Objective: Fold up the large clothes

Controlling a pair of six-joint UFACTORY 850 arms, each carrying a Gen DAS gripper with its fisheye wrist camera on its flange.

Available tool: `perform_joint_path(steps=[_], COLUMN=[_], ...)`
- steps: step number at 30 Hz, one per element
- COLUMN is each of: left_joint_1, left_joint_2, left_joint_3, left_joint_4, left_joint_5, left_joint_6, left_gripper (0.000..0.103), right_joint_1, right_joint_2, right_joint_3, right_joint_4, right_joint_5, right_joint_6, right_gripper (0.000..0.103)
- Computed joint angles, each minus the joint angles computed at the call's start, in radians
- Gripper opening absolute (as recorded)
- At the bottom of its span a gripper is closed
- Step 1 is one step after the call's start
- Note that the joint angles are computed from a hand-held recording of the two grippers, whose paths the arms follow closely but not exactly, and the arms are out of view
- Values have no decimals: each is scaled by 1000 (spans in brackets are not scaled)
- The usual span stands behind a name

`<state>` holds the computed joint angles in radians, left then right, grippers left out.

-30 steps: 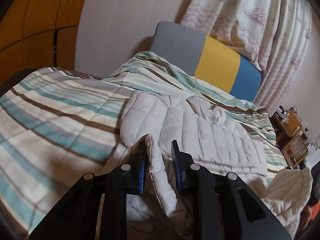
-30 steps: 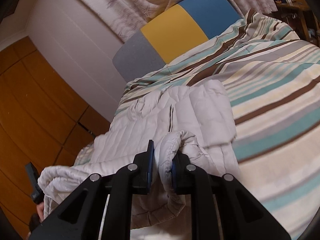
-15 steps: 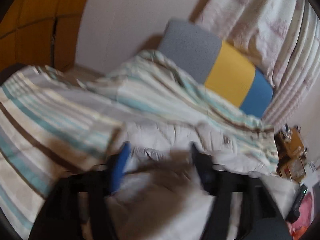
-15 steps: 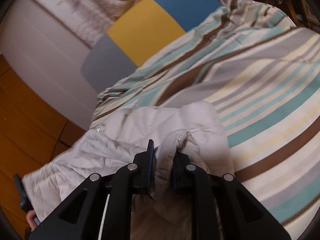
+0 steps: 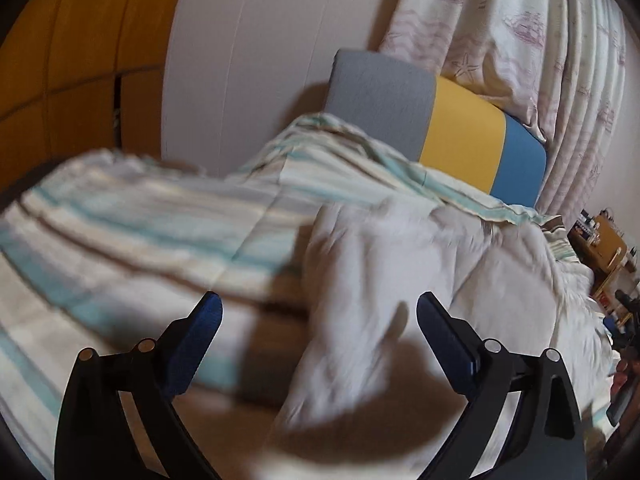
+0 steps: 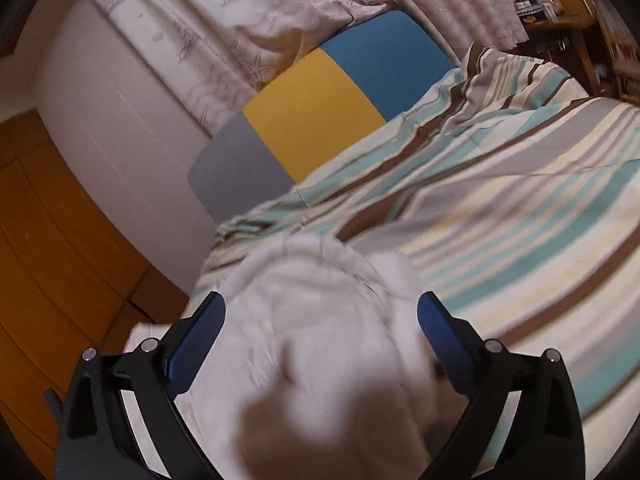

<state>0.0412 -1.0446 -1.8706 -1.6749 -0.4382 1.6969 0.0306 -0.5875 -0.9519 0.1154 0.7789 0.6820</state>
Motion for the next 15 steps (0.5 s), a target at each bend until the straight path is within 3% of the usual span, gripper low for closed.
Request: perform_joint_path(steps=[3,8,11,15], left_joint_1=[38,43,17,-25], left_joint_2=[11,13,-6,-47], left_joint_3=[59,82,37,-44], left_joint_4=[29,65,153,248], left_joint_5=[-118,-226,-228,-118], left_joint_6=[-15,-17,-71,-149], left_gripper=[97,100,100,100], right_joint_1=[1,-6,-19,-22], right_joint_2=[21,-27,-79,-120], right_joint_3=[43,38,-13,-77], right_joint_4=[-21,-202,-320,-346], right_joint_5=[-69,-115,-120,-129], right_joint_6=[-4,165,311,334], right_gripper=[101,101,101,101])
